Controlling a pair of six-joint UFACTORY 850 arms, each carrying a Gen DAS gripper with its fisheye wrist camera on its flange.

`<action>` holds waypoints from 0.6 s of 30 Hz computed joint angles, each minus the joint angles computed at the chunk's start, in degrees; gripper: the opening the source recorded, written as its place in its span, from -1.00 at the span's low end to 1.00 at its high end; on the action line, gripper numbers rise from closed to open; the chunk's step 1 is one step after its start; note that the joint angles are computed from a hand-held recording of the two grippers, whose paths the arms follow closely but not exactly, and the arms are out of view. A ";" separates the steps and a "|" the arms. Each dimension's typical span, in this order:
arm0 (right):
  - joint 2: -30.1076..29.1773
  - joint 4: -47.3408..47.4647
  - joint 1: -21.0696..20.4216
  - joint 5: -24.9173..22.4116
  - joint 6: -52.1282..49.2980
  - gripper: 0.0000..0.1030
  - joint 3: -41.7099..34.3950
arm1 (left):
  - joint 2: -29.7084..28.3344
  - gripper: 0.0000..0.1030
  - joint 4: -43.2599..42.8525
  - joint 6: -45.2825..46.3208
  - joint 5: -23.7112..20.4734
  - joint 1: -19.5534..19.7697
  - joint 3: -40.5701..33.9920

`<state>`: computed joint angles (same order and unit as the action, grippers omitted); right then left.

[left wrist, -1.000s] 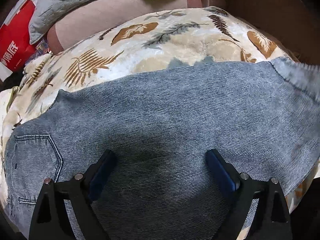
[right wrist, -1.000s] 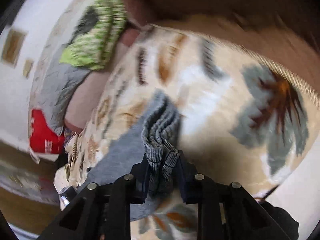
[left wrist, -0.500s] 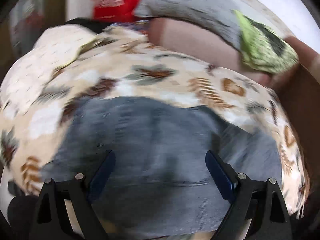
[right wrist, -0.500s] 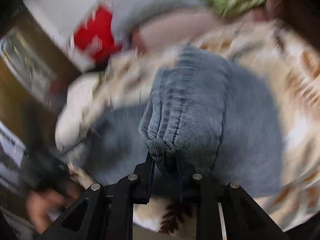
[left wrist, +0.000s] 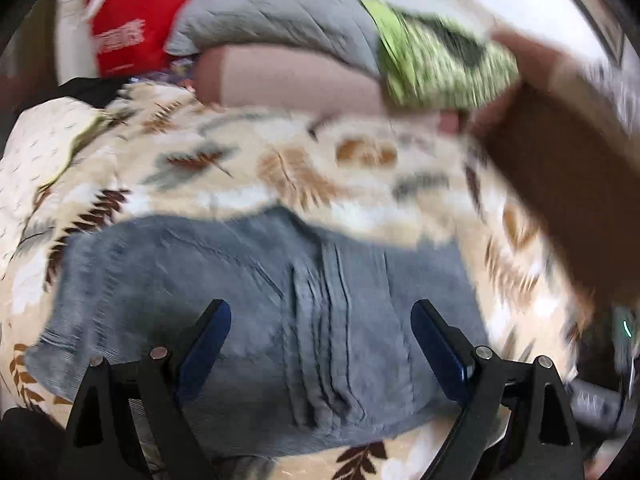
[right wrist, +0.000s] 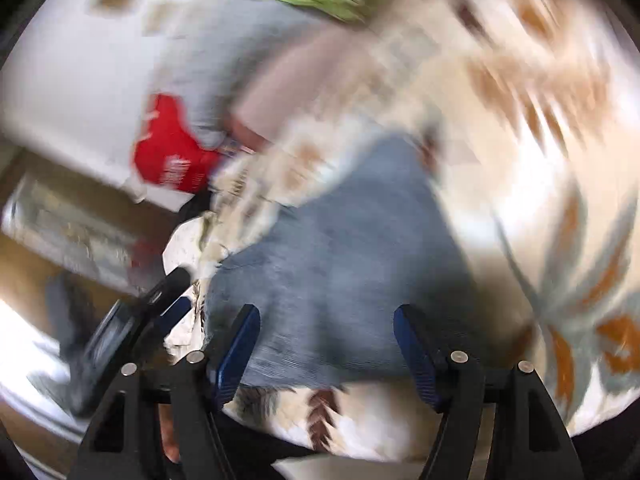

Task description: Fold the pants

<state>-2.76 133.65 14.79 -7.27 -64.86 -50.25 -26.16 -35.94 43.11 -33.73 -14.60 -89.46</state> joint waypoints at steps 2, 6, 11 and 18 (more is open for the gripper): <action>-0.67 -7.96 -3.38 -8.37 11.11 0.32 2.21 | -3.29 0.78 11.99 -6.37 -1.90 -2.13 -0.07; 2.94 -12.99 -5.90 -7.78 11.87 0.33 1.02 | -1.66 0.79 18.78 -9.44 4.08 -3.64 4.47; -4.15 -21.58 -12.80 -17.82 17.08 0.34 -7.60 | -1.22 0.81 15.36 -6.21 4.87 -3.22 5.50; -20.33 -36.12 -16.84 -21.98 34.00 0.35 -19.48 | -2.11 0.80 8.03 0.48 3.64 -1.84 4.86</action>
<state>-23.08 97.53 -2.05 -29.25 -30.86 -69.73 -28.27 -27.91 43.59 -30.09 -16.44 -84.60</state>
